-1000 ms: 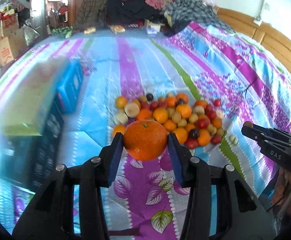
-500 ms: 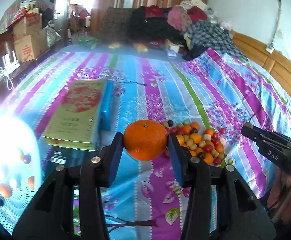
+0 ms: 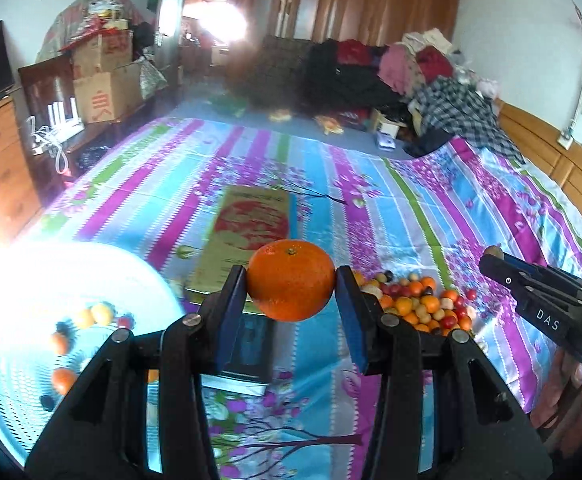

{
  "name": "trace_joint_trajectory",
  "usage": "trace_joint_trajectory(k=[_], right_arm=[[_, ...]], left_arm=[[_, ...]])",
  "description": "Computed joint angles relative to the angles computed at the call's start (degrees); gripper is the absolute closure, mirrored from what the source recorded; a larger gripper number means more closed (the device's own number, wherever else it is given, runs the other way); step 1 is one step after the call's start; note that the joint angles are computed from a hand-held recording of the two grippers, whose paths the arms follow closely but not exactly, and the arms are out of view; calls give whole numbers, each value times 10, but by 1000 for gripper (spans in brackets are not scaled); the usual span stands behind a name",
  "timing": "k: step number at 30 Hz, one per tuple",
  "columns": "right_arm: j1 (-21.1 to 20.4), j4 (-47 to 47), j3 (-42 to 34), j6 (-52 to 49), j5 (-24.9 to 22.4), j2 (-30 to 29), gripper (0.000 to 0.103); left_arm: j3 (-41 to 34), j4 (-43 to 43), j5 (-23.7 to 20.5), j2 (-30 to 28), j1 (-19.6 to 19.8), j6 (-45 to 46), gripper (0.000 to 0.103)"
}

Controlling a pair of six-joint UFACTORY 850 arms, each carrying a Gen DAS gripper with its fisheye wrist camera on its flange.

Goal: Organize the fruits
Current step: 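Carry the orange and brown fruit in both grippers over the blue colander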

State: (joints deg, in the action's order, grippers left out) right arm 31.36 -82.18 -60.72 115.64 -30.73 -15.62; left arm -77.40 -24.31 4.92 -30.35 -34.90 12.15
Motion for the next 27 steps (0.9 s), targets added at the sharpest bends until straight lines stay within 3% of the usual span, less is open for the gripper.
trace_joint_trajectory(k=[14, 25, 27], right_arm=[[53, 72, -196, -142, 51, -128, 75], [79, 314, -392, -433, 80, -259, 75], [80, 388, -428, -511, 81, -284, 75]], left_arm=[[80, -193, 44, 66, 79, 152, 57], [110, -297, 36, 74, 136, 229, 57], [105, -381, 22, 65, 145, 309, 57]])
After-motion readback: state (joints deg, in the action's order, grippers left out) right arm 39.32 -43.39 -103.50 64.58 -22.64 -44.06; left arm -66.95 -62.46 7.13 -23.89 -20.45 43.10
